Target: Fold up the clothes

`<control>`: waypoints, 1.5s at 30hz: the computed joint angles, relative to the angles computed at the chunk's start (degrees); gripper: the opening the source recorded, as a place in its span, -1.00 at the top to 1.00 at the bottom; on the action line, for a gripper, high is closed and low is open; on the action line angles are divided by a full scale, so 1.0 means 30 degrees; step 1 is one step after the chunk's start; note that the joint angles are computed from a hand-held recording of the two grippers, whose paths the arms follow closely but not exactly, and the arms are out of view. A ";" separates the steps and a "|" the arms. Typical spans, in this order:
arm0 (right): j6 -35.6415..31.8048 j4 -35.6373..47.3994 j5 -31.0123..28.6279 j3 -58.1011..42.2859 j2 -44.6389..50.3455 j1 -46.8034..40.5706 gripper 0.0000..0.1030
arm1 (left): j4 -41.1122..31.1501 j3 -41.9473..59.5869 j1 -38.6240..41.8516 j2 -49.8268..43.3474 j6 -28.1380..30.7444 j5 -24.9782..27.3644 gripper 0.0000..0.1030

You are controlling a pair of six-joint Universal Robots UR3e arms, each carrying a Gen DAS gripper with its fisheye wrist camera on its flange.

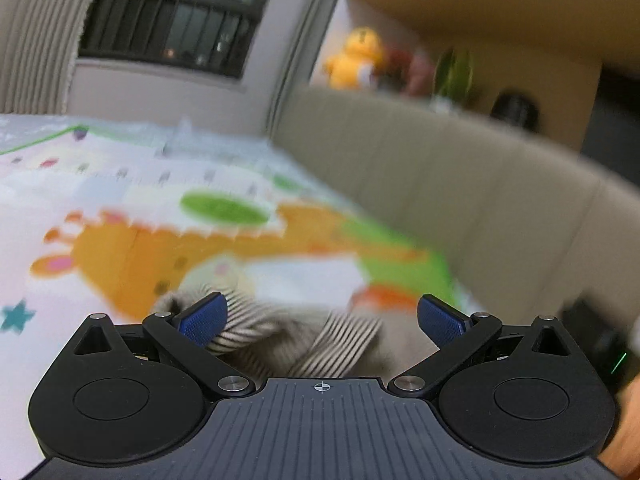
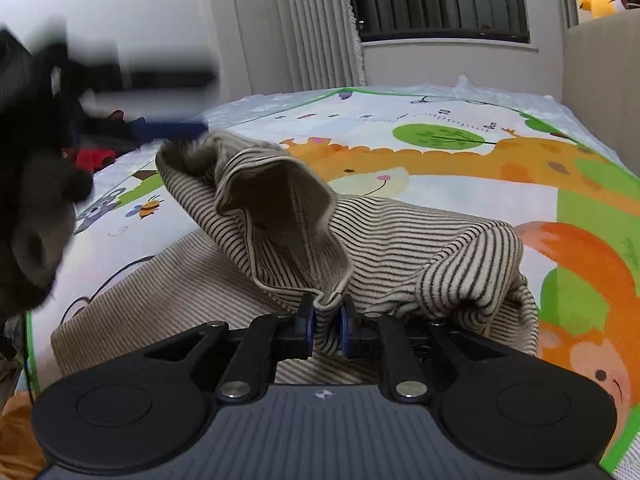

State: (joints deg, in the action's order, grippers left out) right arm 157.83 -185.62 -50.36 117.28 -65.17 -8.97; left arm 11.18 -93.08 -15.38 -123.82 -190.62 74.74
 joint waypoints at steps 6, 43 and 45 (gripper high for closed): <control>-0.2196 0.1793 0.1581 0.3658 -0.3526 -0.2634 0.68 | -0.1757 -0.4057 0.1353 0.1868 -0.0581 -0.0666 -1.00; 0.6014 0.1773 0.4670 -1.0468 0.6733 -0.2962 0.38 | -0.9872 1.3436 0.0615 -0.6784 -0.5242 -0.0769 -0.39; 0.5282 0.2116 0.4598 -0.9601 0.6592 -0.3130 0.37 | -1.0959 1.3730 0.0287 -0.6672 -0.4541 0.0038 -0.39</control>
